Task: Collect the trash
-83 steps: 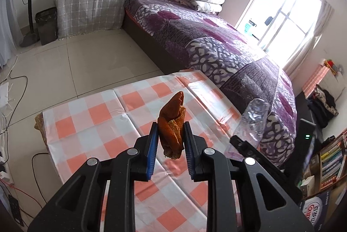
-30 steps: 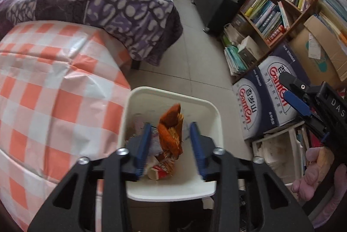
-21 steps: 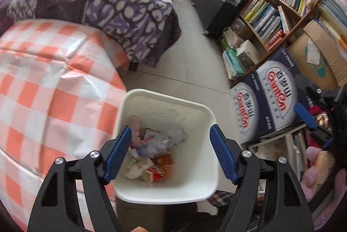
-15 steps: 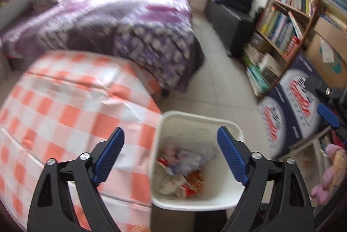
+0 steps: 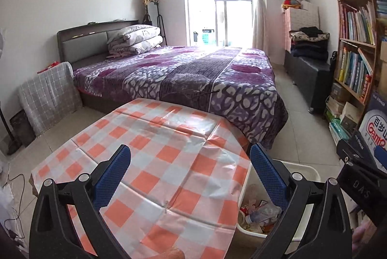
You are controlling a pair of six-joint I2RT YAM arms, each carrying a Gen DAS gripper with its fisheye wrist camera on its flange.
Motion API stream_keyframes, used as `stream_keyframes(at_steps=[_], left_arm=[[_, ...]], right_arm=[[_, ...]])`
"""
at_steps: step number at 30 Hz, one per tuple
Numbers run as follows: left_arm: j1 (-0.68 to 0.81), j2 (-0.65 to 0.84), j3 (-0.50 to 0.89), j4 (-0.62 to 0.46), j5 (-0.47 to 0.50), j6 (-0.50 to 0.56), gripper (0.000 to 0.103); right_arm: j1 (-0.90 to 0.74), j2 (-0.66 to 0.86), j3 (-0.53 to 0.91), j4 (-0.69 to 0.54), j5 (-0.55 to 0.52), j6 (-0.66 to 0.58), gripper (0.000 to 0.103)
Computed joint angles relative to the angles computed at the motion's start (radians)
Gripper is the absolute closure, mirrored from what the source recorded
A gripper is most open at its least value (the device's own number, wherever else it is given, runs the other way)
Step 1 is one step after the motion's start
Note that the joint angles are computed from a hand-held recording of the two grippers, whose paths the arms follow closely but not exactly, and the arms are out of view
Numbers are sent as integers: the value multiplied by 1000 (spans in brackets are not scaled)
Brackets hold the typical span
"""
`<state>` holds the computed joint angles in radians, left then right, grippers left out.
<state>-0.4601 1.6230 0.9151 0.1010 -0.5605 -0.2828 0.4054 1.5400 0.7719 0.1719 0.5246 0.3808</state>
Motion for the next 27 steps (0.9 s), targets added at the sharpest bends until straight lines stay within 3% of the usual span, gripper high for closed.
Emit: stream_keyframes(at_steps=[14, 27], left_arm=[[41, -24, -50, 8, 23, 8, 7], [46, 2, -32, -2, 32, -11, 7]], right_arm=[[97, 48, -22, 101, 73, -31, 7], [82, 62, -8, 82, 29, -18, 7]])
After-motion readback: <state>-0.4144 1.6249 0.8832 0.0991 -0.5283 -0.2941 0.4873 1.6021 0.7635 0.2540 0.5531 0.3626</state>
